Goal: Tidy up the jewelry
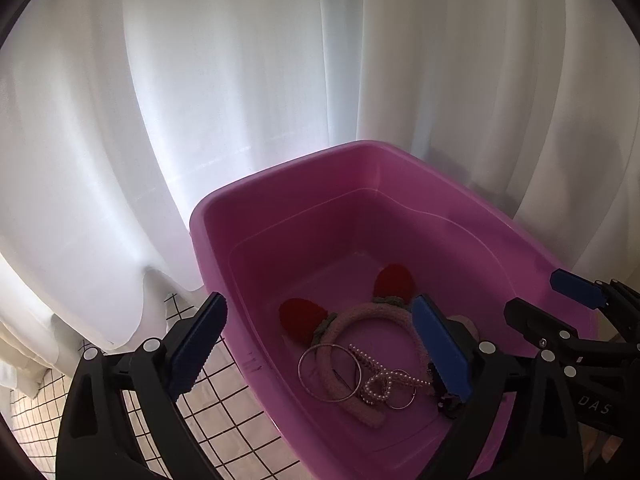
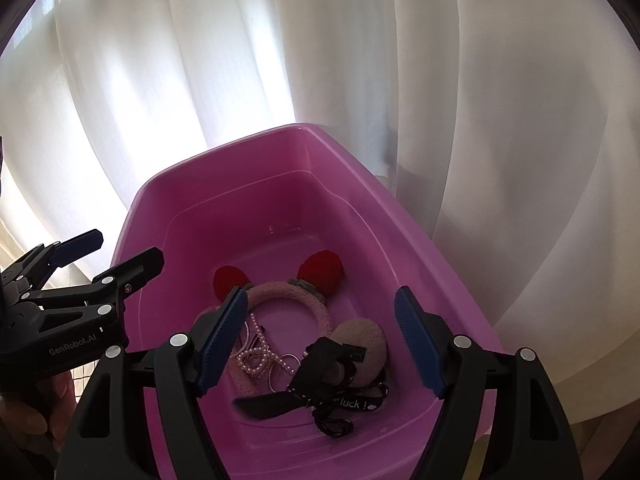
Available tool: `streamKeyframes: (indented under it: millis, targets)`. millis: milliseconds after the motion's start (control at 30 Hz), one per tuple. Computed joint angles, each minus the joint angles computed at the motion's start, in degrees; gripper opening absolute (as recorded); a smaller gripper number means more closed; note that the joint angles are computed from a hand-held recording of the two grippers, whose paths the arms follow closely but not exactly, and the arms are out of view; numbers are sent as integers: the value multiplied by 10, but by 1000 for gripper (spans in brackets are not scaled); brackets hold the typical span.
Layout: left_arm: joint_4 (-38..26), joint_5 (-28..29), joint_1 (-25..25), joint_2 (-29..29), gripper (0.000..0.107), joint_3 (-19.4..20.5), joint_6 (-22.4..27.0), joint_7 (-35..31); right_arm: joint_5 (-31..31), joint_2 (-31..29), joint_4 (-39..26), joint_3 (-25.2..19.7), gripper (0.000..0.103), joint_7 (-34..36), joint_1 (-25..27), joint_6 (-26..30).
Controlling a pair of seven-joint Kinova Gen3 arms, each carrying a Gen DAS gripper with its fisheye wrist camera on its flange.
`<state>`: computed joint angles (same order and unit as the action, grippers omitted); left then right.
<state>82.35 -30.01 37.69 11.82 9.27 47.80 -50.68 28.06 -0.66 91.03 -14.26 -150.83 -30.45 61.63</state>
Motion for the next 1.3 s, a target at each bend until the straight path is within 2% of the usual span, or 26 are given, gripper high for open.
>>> streamKeyframes:
  millis: [167, 400, 567, 767, 1300]
  targets:
    - [-6, -2, -1, -1, 96, -4, 18, 17, -15, -6, 0, 3, 73, 3, 6, -1]
    - [-30, 10, -4, -1, 97, -1, 69, 26, -18, -10, -2, -3, 73, 2, 8, 0]
    - [-35, -30, 14, -5, 97, 1, 104, 57, -13, -7, -12, -8, 73, 3, 2, 11]
    - [-29, -28, 7, -27, 97, 11, 114, 69, 1, -5, -25, -15, 73, -5, -10, 27]
    - [-22, 17, -32, -59, 97, 31, 118, 45, 31, 2, -55, -24, 73, -18, -39, 66]
